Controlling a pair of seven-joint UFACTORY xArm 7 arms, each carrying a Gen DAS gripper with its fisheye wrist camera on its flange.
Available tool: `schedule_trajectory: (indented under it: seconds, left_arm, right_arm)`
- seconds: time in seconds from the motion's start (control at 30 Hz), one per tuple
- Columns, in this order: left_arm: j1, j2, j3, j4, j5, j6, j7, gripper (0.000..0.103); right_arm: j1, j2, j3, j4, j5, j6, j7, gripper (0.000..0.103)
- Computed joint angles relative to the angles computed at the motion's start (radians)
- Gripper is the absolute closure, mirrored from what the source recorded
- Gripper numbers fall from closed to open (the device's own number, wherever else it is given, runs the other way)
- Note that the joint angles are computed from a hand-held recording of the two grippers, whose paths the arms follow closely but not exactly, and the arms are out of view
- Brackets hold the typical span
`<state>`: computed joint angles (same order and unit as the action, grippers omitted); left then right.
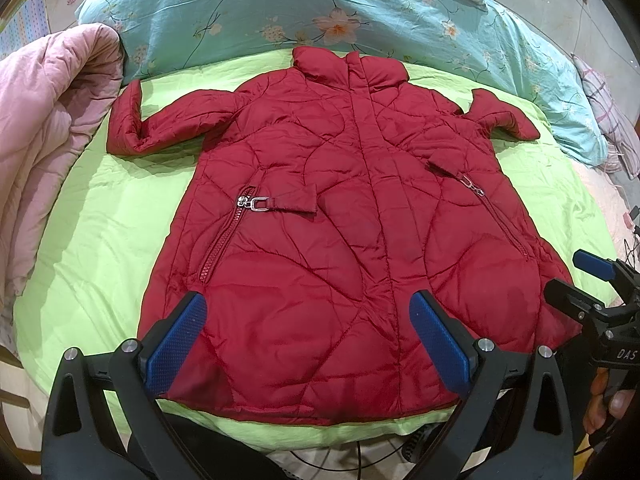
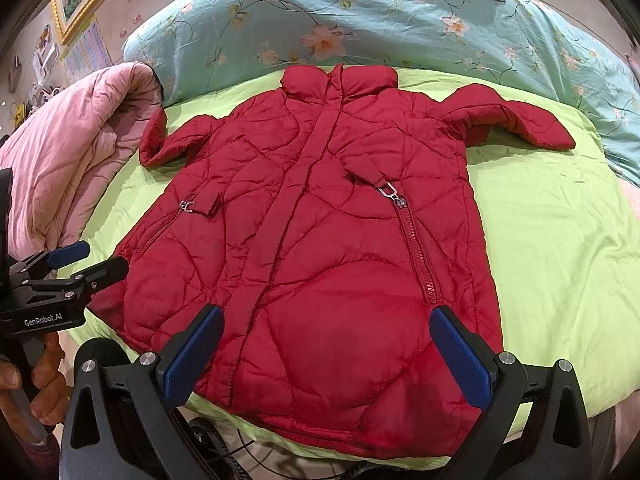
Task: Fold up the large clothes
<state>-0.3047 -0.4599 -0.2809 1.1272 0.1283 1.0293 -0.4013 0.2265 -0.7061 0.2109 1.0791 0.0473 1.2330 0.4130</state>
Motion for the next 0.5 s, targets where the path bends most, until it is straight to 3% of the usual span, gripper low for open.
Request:
schedule_trajectory:
  seconds: [0.17,0.37,0.5]
  left_arm:
    - [0.003,0.011,-0.006,0.009,0.008,-0.003,-0.001,0.001]
    - [-0.031,0.033,0.051,0.013,-0.122,-0.027,0.025,0.001]
    - [-0.024,0.041,0.050,0.009,-0.121,-0.055,0.037,0.001]
  right_arm:
    - [-0.003,-0.007,-0.006,-0.012,-0.002,-0.020,-0.001,0.000]
    - [-0.009,-0.011,-0.015,-0.027,-0.005,-0.052,-0.007,0.000]
    - [-0.012,-0.013,-0.033,-0.038,0.005,-0.076,-0.018,0.000]
